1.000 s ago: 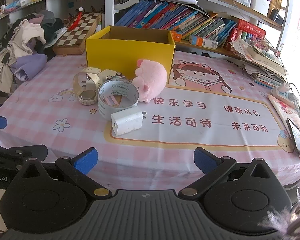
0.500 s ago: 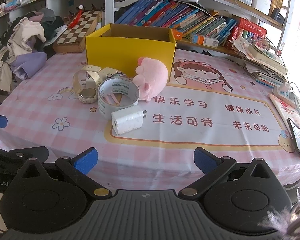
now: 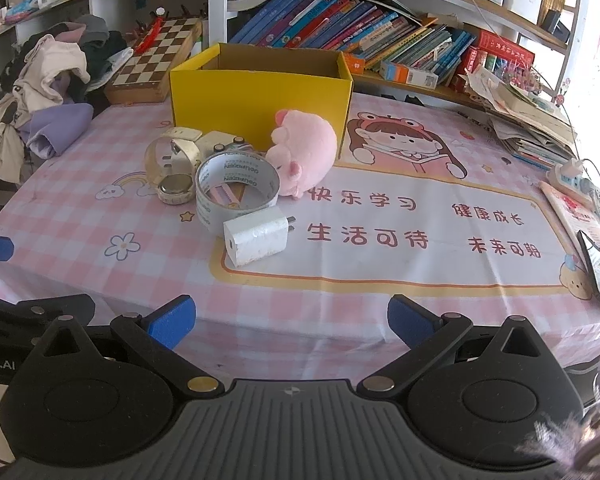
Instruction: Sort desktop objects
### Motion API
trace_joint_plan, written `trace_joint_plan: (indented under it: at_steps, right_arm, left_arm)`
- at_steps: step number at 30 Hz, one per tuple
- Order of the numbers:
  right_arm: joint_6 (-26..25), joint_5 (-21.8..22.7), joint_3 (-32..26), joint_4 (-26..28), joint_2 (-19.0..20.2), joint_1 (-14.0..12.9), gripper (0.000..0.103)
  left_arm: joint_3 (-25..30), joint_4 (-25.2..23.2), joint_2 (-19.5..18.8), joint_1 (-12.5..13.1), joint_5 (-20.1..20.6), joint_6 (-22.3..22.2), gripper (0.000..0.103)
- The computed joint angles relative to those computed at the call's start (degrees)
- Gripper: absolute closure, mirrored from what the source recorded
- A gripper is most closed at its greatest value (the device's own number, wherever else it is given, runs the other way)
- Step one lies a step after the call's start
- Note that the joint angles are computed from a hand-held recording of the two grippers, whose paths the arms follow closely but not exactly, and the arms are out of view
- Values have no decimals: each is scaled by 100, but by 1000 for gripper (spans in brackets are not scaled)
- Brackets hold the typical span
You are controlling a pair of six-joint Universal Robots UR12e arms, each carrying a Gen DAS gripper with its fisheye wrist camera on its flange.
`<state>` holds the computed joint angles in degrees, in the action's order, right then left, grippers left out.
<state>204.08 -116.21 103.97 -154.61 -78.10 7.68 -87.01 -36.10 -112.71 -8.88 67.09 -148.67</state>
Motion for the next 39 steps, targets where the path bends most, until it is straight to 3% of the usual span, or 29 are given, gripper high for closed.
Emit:
trace_joint_plan:
  at_steps: [39]
  right_arm:
    - [-60,89,-61,102,36,-8,0]
  left_arm:
    - [47,-108,-37,19,-55,-2,0]
